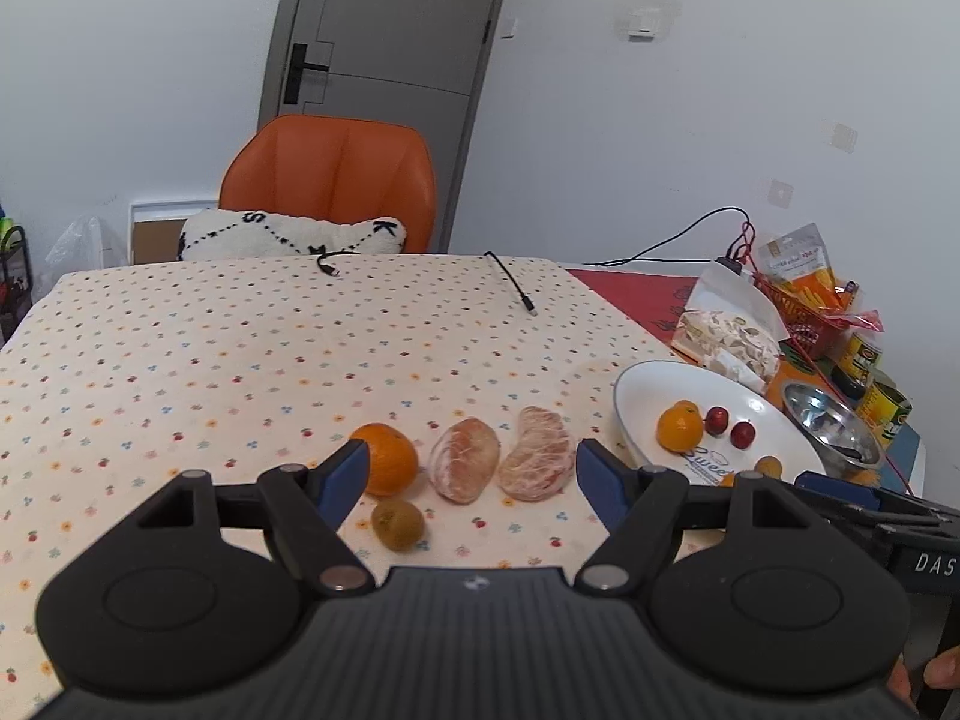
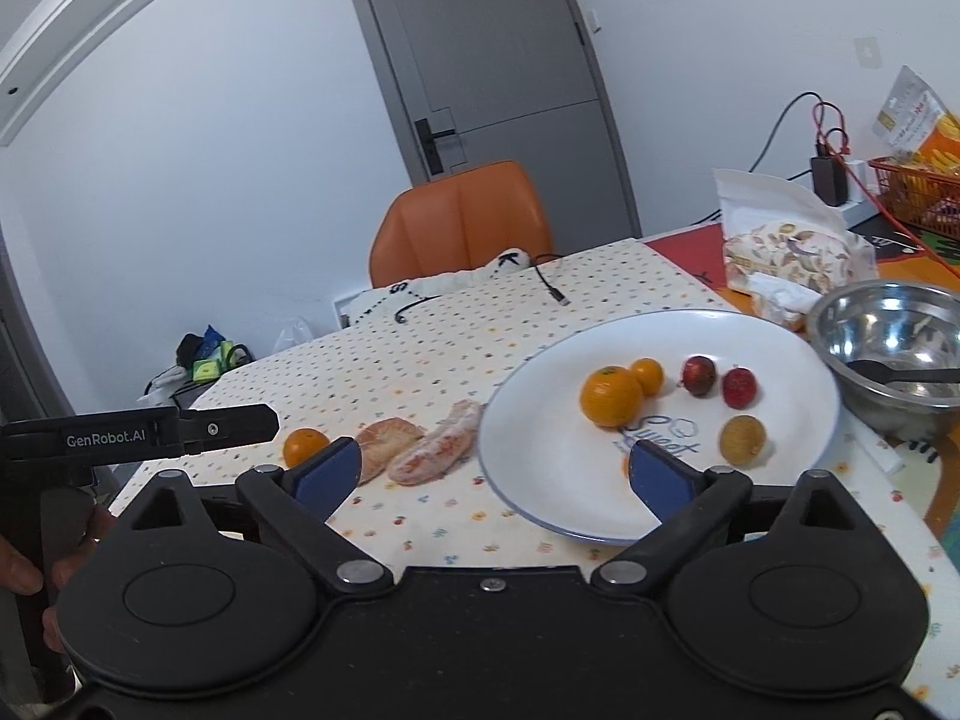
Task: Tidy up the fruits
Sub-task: 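Move both open grippers back toward the remaining fruits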
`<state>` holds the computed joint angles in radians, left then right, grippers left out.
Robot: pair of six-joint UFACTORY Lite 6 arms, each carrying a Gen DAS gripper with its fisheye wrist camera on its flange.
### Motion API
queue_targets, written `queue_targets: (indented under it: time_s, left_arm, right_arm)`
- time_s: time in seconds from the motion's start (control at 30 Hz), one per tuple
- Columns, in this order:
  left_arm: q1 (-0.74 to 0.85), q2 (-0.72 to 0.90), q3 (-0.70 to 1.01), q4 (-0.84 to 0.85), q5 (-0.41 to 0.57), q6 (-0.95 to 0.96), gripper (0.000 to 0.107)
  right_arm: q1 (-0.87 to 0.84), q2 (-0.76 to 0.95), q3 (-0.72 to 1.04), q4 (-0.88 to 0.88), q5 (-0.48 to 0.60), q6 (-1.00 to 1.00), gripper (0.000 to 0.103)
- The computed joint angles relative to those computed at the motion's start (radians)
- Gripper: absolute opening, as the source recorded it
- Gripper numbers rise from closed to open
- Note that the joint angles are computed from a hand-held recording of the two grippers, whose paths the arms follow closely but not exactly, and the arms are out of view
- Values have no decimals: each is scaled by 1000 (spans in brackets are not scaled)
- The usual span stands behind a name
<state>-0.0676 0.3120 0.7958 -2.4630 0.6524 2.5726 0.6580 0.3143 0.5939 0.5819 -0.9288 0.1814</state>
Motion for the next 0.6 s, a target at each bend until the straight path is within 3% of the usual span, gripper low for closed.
queue_targets:
  time_s: [0.43, 0.6]
  left_arm:
    - [86, 39, 10, 65, 2, -39, 74]
    - [104, 65, 16, 75, 3, -38, 74]
  right_arm:
    - [27, 86, 108, -31, 24, -13, 97]
    - [40, 124, 163, -27, 44, -38, 102]
